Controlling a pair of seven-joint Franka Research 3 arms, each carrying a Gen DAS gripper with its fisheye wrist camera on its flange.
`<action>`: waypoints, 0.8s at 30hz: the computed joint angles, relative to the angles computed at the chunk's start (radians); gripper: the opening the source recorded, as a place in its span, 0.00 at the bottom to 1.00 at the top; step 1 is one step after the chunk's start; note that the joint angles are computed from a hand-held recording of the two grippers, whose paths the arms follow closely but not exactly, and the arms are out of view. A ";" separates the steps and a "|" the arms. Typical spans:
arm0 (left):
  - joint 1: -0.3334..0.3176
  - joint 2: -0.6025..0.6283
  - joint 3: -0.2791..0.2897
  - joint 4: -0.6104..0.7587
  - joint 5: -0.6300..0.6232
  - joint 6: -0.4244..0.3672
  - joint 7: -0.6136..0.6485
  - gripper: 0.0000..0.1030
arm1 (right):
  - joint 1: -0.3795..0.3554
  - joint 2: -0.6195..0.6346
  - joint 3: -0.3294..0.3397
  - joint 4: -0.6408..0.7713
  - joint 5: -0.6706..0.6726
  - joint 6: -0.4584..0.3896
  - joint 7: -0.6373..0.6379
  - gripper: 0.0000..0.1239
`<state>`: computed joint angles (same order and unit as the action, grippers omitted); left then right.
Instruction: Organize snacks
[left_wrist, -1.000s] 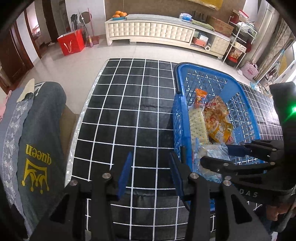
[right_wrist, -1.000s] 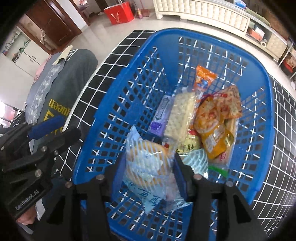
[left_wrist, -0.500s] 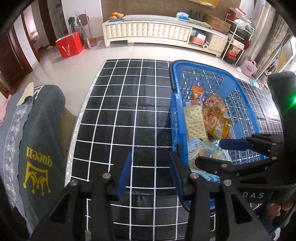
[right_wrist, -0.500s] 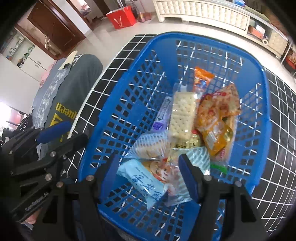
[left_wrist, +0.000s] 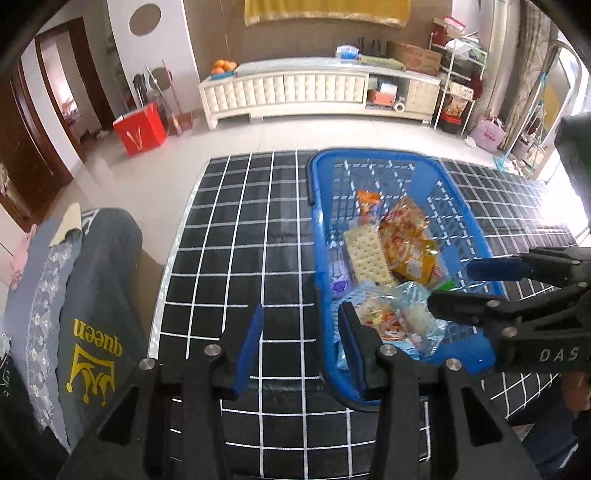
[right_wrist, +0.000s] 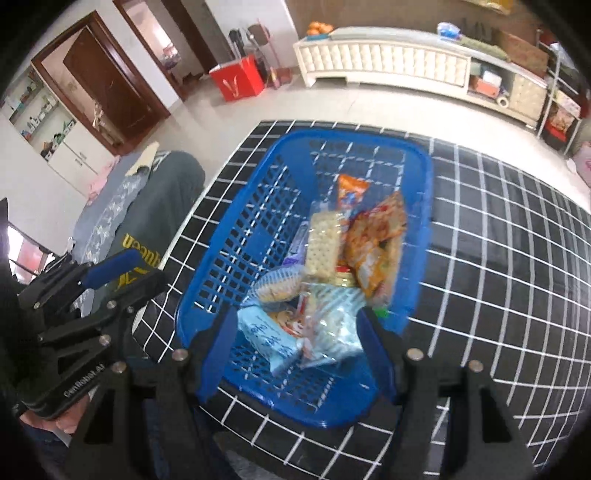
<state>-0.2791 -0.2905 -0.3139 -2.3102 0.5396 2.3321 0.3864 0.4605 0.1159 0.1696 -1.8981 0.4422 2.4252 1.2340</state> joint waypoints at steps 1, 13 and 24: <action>-0.002 -0.007 -0.004 0.000 0.005 0.002 -0.006 0.38 | -0.001 -0.026 -0.002 -0.029 0.001 0.021 0.000 0.57; -0.026 -0.121 -0.175 0.019 0.215 -0.028 -0.354 0.39 | 0.026 -0.431 -0.056 -0.465 0.181 0.358 -0.165 0.57; -0.131 0.006 -0.328 0.192 0.468 -0.297 -0.523 0.69 | 0.101 -0.722 -0.117 -0.732 0.200 0.614 -0.185 0.76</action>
